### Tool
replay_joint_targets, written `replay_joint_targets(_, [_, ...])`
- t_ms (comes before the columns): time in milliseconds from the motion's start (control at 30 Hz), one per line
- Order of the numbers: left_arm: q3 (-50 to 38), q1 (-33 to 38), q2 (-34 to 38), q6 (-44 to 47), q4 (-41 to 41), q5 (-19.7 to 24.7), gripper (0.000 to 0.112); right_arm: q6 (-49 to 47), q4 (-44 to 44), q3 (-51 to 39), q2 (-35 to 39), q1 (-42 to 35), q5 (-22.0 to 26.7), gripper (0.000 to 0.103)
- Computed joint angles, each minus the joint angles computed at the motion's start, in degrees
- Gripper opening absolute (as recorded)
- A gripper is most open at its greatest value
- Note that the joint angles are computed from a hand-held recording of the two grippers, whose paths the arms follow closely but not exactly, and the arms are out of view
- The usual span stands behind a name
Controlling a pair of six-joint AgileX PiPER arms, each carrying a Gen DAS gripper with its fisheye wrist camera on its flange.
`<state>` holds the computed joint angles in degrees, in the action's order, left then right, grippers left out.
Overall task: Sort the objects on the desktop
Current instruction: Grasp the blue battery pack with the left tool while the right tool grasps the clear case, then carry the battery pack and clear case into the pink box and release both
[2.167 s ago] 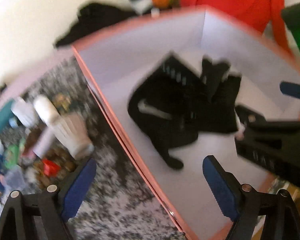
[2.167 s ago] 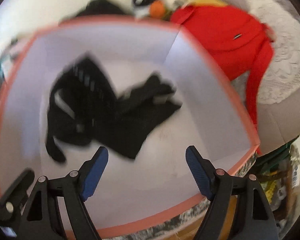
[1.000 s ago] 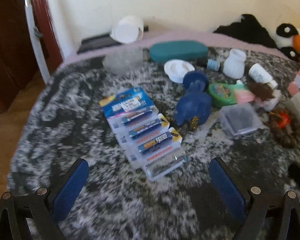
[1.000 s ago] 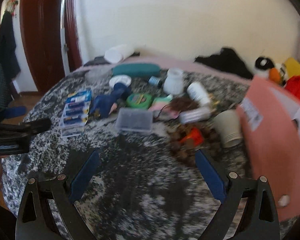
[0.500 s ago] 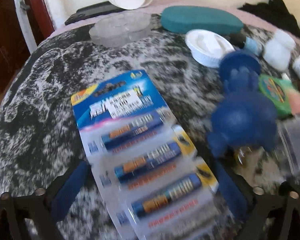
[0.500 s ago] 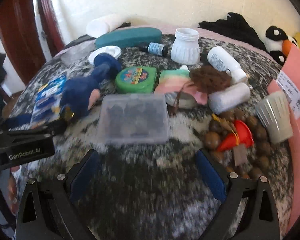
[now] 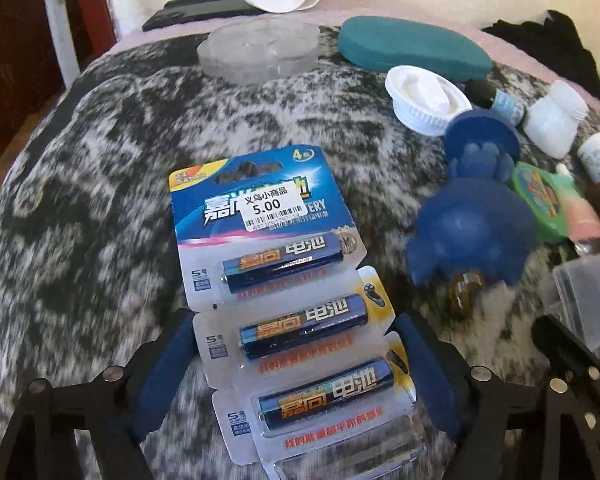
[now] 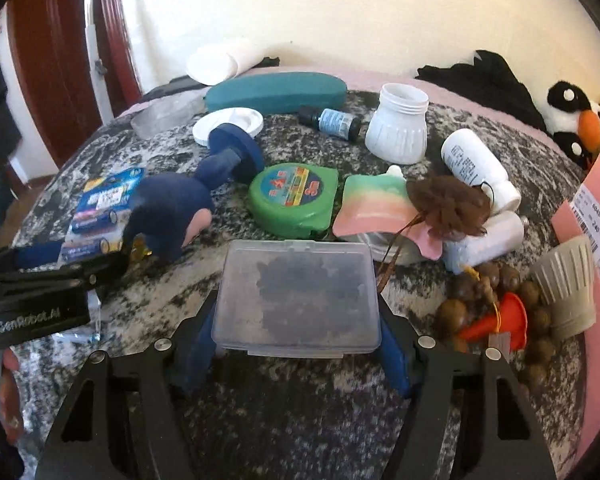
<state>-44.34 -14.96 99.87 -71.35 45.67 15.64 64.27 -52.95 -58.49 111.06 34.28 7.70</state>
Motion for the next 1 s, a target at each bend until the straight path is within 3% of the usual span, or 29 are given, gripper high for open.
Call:
replay_joint_targets(133, [3.41,-1.10,-4.70,1.04,-2.12,0.47,0.083,-2.10,2.04,2.55,-3.15,0.83,0.08,0.072])
replay_joint_targets(433, [9.07,-7.11,-20.68,-4.39,1.97,7.00,0.082,1.60,-1.85,10.84,-13.67,2.95,1.98,0.072])
replay_joint_targets(600, [9.05,-14.71,-28.04,-7.97,4.37,14.03,0.082,4.10,-4.61,16.51,-22.54,4.92,4.23,0.072])
replay_joint_targets(767, [5.96,-25.39,-31.44,-11.45,6.03,22.38,0.082,-1.08,0.83,20.60,-32.71,6.75,7.75,0.072])
replay_joint_targets(1000, [-1.15,-39.51,-29.43,-16.06,7.15,31.10,0.082,-15.97,15.31,24.87,-49.80,6.96,15.12,0.072])
